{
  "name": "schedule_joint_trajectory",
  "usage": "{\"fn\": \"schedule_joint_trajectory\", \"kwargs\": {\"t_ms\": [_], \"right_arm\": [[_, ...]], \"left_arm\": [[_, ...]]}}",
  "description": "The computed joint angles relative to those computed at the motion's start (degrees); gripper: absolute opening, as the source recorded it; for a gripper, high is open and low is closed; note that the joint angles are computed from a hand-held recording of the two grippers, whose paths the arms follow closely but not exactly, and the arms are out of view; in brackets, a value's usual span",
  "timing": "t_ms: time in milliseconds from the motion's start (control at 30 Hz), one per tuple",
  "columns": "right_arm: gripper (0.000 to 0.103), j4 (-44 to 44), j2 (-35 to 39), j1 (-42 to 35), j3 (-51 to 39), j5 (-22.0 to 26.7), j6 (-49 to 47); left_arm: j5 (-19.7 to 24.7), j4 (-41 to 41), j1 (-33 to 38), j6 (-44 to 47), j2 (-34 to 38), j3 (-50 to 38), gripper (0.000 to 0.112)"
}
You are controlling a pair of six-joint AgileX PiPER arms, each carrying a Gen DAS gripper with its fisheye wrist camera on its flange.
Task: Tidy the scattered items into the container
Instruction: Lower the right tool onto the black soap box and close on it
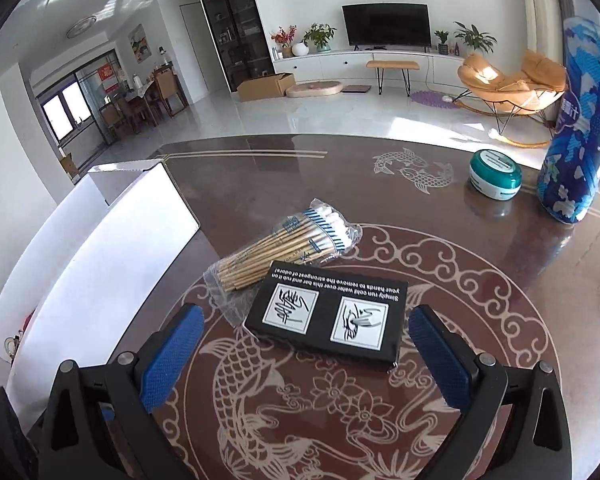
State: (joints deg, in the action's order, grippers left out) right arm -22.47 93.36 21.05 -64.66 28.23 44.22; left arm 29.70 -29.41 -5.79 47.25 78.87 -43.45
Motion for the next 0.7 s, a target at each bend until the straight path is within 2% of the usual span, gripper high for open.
{"fn": "schedule_joint_trajectory", "kwargs": {"t_ms": [67, 133, 167, 200, 267, 367, 467, 600, 700], "right_arm": [[0.103, -2.4, 7.4, 1.7, -8.5, 6.0, -1.6], [0.103, -12.0, 12.8, 4.7, -13.7, 13.6, 3.2], [0.103, -14.7, 14.2, 5.2, -14.0, 15.4, 4.4], [0.103, -15.2, 13.8, 4.8, -12.3, 14.9, 4.9], [0.103, -17.3, 9.7, 3.1, -5.1, 10.1, 9.4], [0.103, -21.6, 1.6, 1.4, 6.4, 6.8, 15.3], [0.103, -23.7, -7.0, 0.6, 16.2, 6.8, 18.6], [0.103, -22.4, -20.8, 4.5, 27.9, 9.6, 22.8], [0.103, -22.3, -30.0, 15.4, 34.5, 17.6, 30.4]], "left_arm": [[0.0, -0.1, 0.0, 0.1, 0.0, 0.0, 0.103], [0.0, -0.1, 0.1, 0.1, 0.0, 0.0, 0.103], [0.0, -0.1, 0.1, 0.1, 0.0, 0.0, 0.103], [0.0, -0.1, 0.1, 0.1, 0.0, 0.0, 0.103], [0.0, -0.1, 0.1, 0.1, 0.0, 0.0, 0.103], [0.0, -0.1, 0.1, 0.1, 0.1, -0.1, 0.103], [0.0, -0.1, 0.1, 0.1, 0.1, -0.1, 0.103], [0.0, 0.0, 0.0, 0.0, 0.0, 0.0, 0.103], [0.0, 0.0, 0.0, 0.0, 0.0, 0.0, 0.103]]}}
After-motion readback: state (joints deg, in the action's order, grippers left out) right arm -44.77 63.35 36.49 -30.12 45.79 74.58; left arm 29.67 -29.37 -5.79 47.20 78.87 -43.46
